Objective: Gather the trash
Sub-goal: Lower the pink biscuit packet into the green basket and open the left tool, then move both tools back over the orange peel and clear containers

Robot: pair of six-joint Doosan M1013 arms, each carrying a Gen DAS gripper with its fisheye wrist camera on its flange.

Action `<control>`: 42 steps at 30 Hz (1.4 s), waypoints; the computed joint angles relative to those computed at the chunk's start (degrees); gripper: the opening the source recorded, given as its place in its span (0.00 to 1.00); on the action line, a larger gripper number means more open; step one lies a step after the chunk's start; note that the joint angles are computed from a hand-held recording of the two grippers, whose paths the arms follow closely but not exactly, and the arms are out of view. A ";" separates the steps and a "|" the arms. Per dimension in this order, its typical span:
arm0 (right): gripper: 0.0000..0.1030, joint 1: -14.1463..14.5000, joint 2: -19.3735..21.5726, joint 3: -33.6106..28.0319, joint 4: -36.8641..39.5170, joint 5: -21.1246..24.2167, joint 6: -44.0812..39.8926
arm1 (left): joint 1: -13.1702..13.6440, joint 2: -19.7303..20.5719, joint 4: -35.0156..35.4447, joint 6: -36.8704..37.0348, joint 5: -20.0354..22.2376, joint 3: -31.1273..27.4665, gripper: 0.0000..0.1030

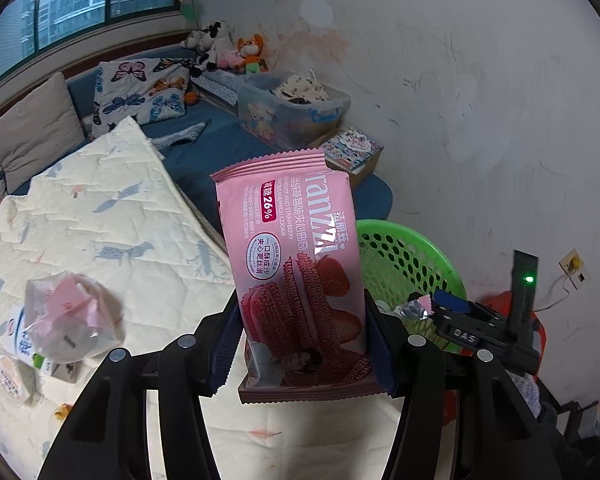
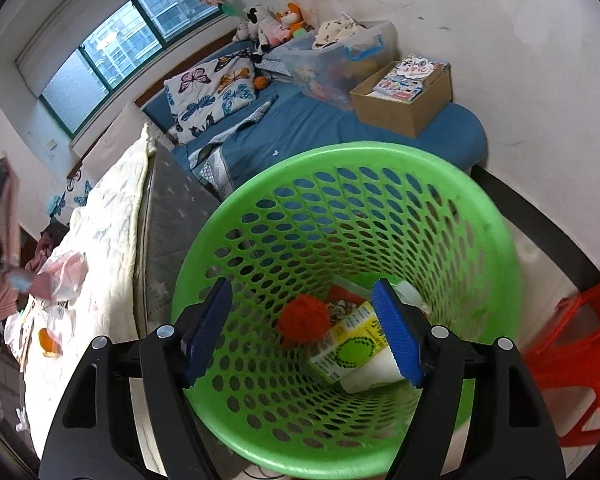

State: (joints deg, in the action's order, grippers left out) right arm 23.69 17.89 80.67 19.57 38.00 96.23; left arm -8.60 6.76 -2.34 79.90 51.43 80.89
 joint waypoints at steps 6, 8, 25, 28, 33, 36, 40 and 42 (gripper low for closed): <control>0.73 -0.96 -3.58 3.89 -0.94 -3.05 1.19 | -1.32 2.30 -0.95 1.89 1.32 -1.54 0.53; 0.74 -1.20 -4.66 5.05 -1.92 -4.27 2.23 | -1.85 3.14 -0.83 2.02 1.89 -2.07 0.53; 0.76 -2.29 -10.70 12.25 -5.18 -8.91 7.58 | -5.30 10.33 -3.06 3.97 7.28 -6.89 0.62; 0.76 -2.47 -10.79 12.58 -3.48 -9.05 6.74 | -5.47 10.64 -3.26 4.10 7.53 -6.95 0.74; 0.76 -2.08 -10.94 12.39 -2.86 -8.69 5.58 | -5.26 9.55 -4.32 5.15 5.96 -5.47 0.75; 0.76 -1.74 -10.85 12.07 -2.10 -8.79 4.35 | -4.90 8.24 -4.81 5.13 5.23 -4.15 0.75; 0.76 -1.11 -10.48 11.33 0.21 -8.92 1.98 | -4.10 5.56 -4.57 4.14 3.59 -1.68 0.75; 0.76 -0.71 -10.26 10.99 1.39 -8.72 0.64 | -3.72 4.00 -3.77 3.22 2.55 -0.12 0.75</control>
State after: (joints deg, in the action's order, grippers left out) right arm 22.98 7.63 91.65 20.96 29.28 96.87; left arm -12.32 10.76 -6.11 83.12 53.98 80.77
